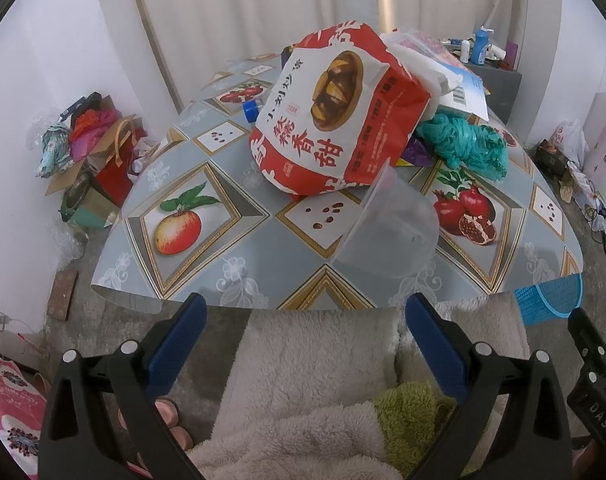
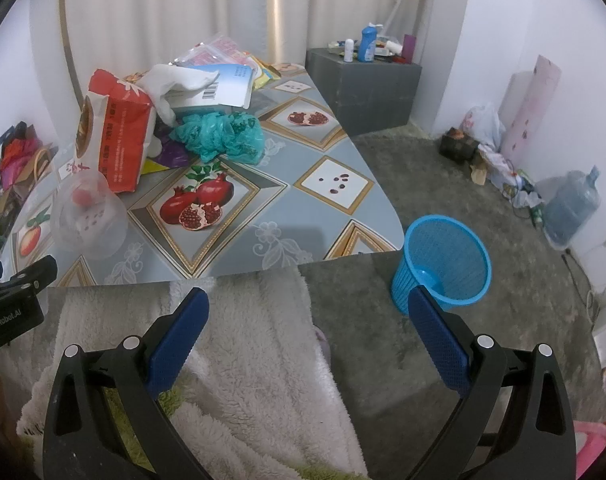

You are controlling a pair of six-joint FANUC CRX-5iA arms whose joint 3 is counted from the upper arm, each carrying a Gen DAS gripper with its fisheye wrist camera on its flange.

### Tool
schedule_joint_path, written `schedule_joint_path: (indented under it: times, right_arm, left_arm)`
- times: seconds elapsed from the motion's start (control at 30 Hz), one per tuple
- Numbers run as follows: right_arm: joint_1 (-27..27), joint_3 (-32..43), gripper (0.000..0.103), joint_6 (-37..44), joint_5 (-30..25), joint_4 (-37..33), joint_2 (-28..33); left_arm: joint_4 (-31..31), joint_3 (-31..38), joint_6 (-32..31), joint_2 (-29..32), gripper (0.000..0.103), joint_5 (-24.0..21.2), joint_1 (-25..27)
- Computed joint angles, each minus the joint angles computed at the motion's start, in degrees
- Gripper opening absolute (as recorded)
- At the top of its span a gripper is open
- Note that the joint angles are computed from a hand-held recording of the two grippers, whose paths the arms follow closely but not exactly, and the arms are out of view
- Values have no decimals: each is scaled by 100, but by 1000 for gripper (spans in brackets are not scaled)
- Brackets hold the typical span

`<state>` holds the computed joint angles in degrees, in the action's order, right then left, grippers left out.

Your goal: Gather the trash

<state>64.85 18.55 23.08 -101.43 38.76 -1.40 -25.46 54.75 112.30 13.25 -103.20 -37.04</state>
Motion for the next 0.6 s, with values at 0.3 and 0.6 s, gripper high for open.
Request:
schedule_joint_path:
  times: [0.3,0.6]
  right_arm:
    - [-3,-18,95,5,17,-25,-7]
    - [-37,124,95,187,177,-1,134]
  left_arm:
    - [159,-134,109,-74,98,43,126]
    - [1153,-1021,5,-589,98,1130,783]
